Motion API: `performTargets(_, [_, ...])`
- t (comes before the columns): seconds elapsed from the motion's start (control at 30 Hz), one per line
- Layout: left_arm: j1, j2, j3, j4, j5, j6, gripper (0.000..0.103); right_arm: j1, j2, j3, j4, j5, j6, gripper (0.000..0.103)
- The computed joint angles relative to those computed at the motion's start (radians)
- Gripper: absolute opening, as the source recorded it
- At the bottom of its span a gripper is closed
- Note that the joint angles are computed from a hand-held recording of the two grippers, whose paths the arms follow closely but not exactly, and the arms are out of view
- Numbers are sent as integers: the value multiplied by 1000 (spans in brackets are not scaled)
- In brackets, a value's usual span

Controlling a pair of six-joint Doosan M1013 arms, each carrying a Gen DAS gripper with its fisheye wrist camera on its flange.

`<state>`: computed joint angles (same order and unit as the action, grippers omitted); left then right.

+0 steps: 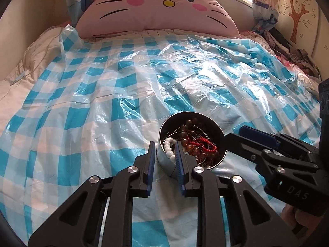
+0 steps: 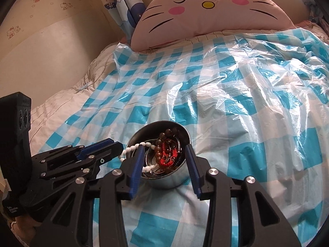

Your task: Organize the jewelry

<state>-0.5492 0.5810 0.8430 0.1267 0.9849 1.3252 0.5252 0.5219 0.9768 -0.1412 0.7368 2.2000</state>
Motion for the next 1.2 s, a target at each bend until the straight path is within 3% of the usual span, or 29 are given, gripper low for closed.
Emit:
performTargets(0.03, [-3,-13,14,20,0,-10,32,7,-12,9,-22,3,17,53])
performTargets(0.1, [-14,-52,62,89,-8,-41,61,27,-41,37,-85,12,59,60])
performTargets(0.37, [-53,-259,348,258,-83,-253,90,130,-154,186,-411,81,336,82])
performTargets(0.63, [-84,-354,487,219,-125,-228,93,193,-199,255,-570,180,483,90])
performTargets(0.87, [-103,-363,492,257,-126,-239,95,230,-187,244,-623,234,483,95])
performTargets(1.2, [-86,-366,506,251,-134,-309,95,249,-187,253,-696,249,527,96])
